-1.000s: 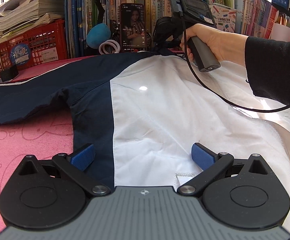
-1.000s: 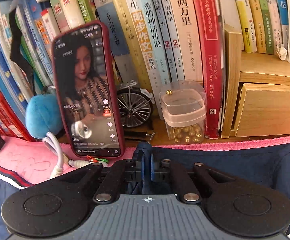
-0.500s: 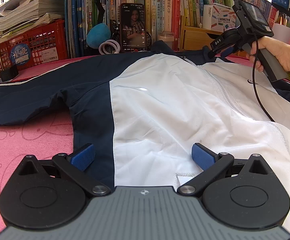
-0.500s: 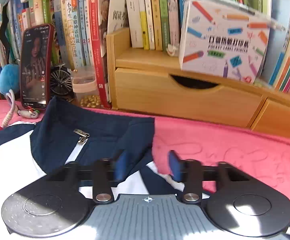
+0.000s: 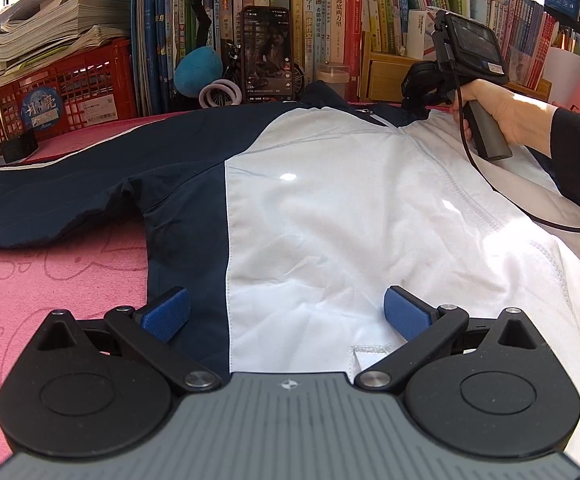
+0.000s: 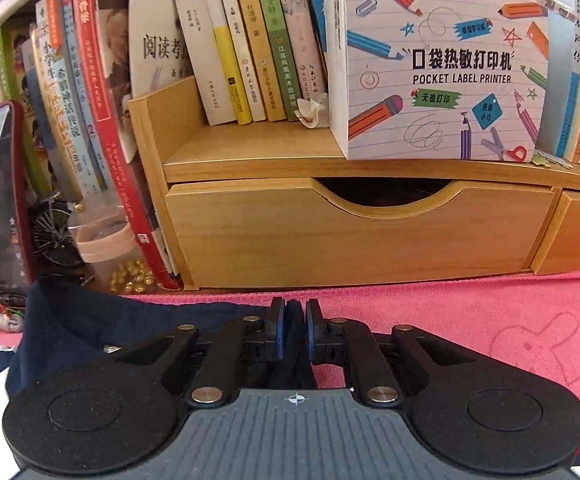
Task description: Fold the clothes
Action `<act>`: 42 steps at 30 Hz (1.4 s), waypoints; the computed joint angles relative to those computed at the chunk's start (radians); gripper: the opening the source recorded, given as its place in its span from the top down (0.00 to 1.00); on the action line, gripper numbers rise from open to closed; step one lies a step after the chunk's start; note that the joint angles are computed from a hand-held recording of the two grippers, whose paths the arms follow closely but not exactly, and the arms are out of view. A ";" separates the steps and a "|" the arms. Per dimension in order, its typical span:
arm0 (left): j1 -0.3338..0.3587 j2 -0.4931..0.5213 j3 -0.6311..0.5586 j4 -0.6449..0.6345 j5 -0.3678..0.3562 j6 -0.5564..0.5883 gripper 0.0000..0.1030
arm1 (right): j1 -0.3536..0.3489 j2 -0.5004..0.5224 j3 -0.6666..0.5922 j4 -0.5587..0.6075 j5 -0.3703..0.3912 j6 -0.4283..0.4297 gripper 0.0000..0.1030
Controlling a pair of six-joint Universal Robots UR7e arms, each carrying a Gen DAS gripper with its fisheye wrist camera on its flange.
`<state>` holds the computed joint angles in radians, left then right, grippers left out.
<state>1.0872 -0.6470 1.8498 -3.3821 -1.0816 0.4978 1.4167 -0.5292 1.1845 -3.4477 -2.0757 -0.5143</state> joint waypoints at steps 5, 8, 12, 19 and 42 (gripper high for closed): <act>0.000 0.001 -0.004 0.003 0.000 0.000 0.00 | 0.008 -0.229 0.402 -0.083 0.207 -0.096 0.56; 0.000 0.001 -0.005 0.004 0.000 0.000 0.00 | 0.016 -0.352 0.623 -0.070 0.320 -0.164 0.49; 0.000 0.001 -0.005 0.004 0.000 0.000 0.00 | 0.028 -0.518 0.899 -0.003 0.406 -0.179 0.45; -0.005 0.002 -0.002 -0.006 0.025 -0.007 0.00 | 0.051 -0.573 1.141 -0.141 0.189 -0.316 0.38; -0.043 -0.183 0.344 -0.071 -0.165 0.368 0.00 | -0.118 -0.440 1.548 -0.753 0.537 -0.538 0.31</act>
<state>1.0447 -0.8295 2.1940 -3.4532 -1.2467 0.8659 1.2990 -0.9691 2.7329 -4.2004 -1.5391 -1.0524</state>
